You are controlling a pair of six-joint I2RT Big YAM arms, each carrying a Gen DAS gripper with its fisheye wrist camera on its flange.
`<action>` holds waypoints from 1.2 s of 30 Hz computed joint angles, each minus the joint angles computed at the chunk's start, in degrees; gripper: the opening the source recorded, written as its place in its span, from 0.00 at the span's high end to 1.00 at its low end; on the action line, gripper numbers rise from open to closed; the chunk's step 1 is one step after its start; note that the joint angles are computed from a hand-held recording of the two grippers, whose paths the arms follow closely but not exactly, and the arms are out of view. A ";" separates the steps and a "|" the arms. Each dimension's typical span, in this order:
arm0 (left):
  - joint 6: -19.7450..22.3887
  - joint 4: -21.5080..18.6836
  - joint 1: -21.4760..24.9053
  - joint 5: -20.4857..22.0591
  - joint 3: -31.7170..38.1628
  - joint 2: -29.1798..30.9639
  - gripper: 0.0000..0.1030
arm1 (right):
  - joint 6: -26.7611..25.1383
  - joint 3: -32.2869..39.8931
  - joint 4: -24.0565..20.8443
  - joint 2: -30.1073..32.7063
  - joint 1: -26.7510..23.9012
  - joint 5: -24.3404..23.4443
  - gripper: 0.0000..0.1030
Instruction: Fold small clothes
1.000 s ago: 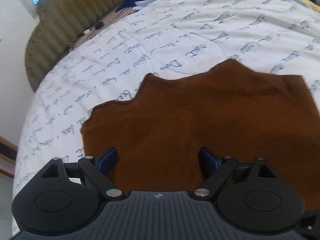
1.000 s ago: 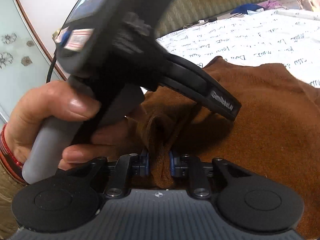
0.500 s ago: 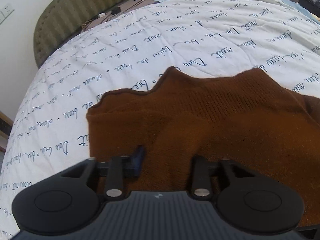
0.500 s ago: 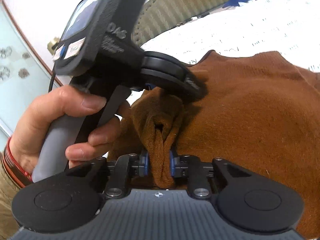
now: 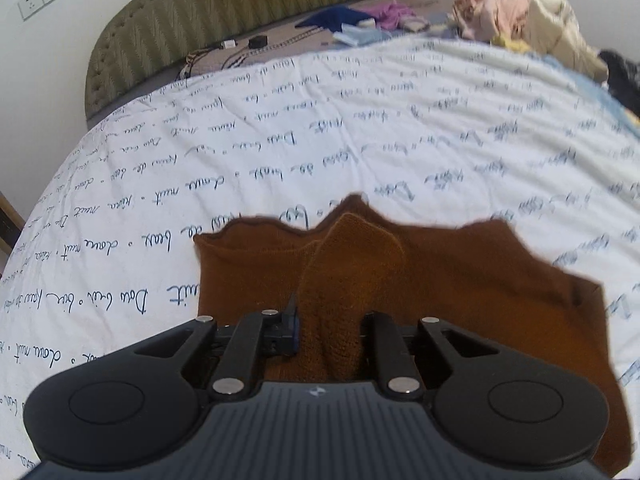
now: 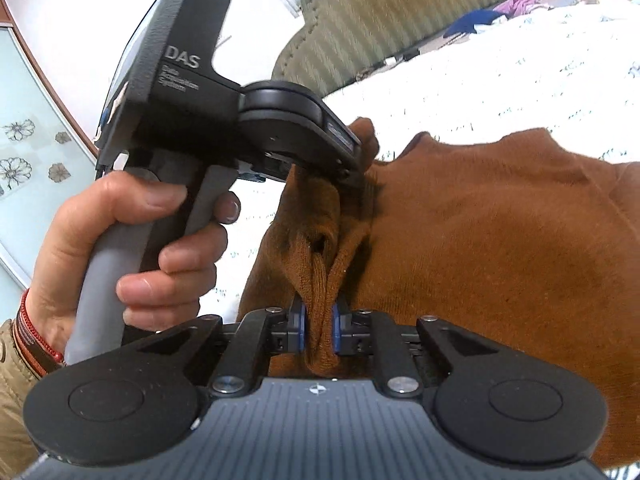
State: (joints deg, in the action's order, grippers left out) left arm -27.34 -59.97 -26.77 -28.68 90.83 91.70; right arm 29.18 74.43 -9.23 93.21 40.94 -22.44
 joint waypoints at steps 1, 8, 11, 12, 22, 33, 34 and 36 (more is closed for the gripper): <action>-0.23 0.18 -0.10 0.18 0.25 -0.07 0.86 | 0.08 -0.57 0.41 -0.55 -0.12 0.17 0.84; -0.28 0.80 -1.98 1.04 2.97 1.75 0.86 | 0.65 -5.11 1.91 -5.01 -1.46 1.46 0.84; 0.05 0.95 -2.95 1.92 4.82 3.39 0.86 | 1.37 -7.22 1.95 -7.04 -2.42 1.86 0.84; 0.09 0.84 -3.32 2.09 5.54 4.01 0.86 | 1.55 -7.81 2.02 -7.57 -2.81 1.96 0.84; 0.55 -0.55 -6.48 2.93 11.70 9.72 0.86 | 3.95 -13.89 3.60 -12.40 -6.02 2.34 0.84; 0.21 -2.48 -8.66 2.76 15.25 13.07 0.86 | 5.11 -18.14 4.03 -16.05 -7.53 2.52 0.85; 0.27 -2.56 -8.86 2.72 15.41 13.21 0.86 | 5.24 -18.30 4.08 -16.15 -7.53 2.50 0.85; 0.34 -2.82 -9.21 2.78 15.96 13.62 0.86 | 5.50 -18.61 4.03 -16.48 -7.60 2.53 0.85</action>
